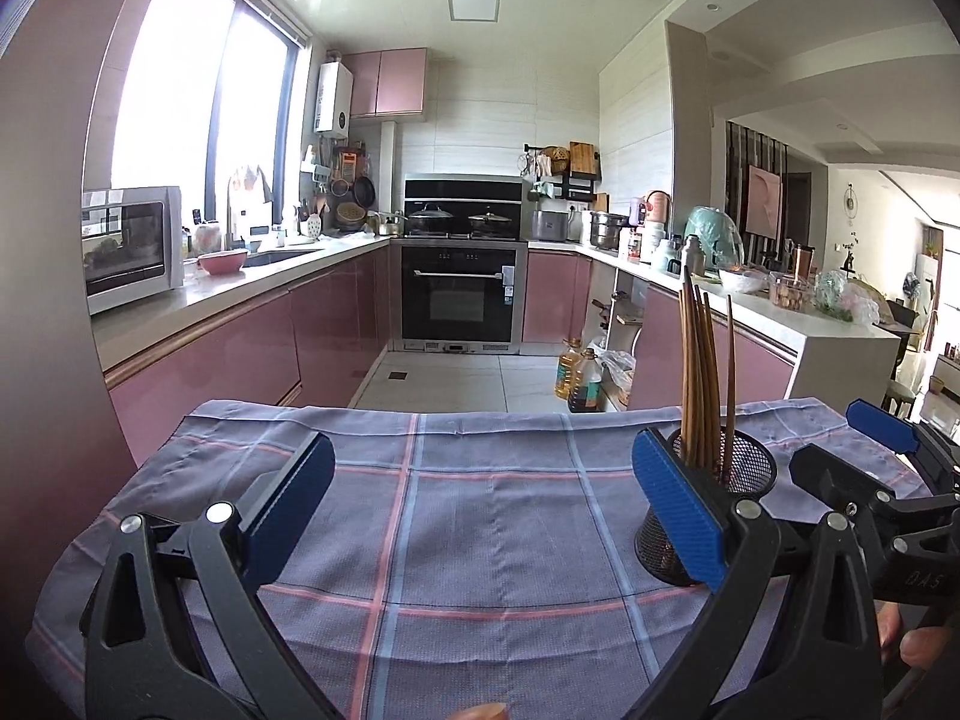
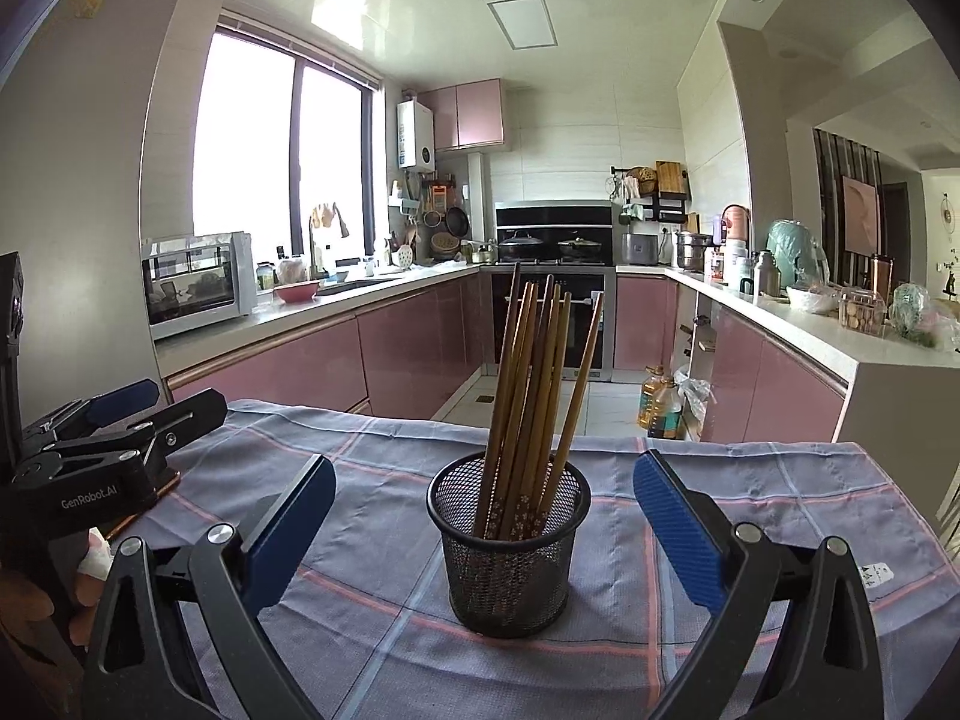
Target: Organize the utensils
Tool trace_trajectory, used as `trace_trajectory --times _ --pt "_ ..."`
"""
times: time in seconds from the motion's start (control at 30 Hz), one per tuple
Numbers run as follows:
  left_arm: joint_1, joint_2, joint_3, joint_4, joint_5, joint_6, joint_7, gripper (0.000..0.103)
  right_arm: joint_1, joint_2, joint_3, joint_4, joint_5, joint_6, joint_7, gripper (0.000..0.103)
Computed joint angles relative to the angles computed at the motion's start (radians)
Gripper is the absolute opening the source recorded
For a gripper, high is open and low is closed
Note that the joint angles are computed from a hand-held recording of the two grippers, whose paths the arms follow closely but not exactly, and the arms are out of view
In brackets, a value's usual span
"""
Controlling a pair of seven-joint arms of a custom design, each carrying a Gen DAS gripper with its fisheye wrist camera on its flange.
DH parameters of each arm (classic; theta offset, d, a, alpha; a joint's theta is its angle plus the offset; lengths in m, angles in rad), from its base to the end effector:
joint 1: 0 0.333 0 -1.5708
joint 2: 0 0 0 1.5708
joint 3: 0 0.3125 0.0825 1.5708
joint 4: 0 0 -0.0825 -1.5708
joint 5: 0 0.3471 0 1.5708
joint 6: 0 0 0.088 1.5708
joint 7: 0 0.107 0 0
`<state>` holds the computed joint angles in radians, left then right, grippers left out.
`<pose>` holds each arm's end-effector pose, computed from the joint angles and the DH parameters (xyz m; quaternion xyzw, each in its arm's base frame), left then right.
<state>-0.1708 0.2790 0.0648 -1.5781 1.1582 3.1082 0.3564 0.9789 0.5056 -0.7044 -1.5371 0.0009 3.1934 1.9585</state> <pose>0.6238 -0.1504 0.5922 -0.5565 0.5808 -0.4405 0.3988 0.6141 0.3032 0.5795 -0.6183 0.5140 -0.3547 0.4772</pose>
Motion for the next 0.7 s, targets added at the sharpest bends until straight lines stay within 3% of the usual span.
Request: trace_trajectory --times 0.2,0.43,0.7 --pt "-0.019 -0.021 0.018 -0.017 0.105 -0.016 -0.11 0.098 0.158 0.063 -0.206 -0.026 0.057 0.021 0.06 0.096" --pt "0.011 -0.032 -0.014 -0.014 0.2 -0.029 -0.204 0.098 0.207 0.101 -0.269 -0.03 0.148 0.025 0.033 0.096" --pt "0.031 -0.038 -0.047 -0.006 0.294 -0.058 -0.283 0.098 0.238 0.119 -0.301 -0.034 0.217 0.027 -0.015 0.096"
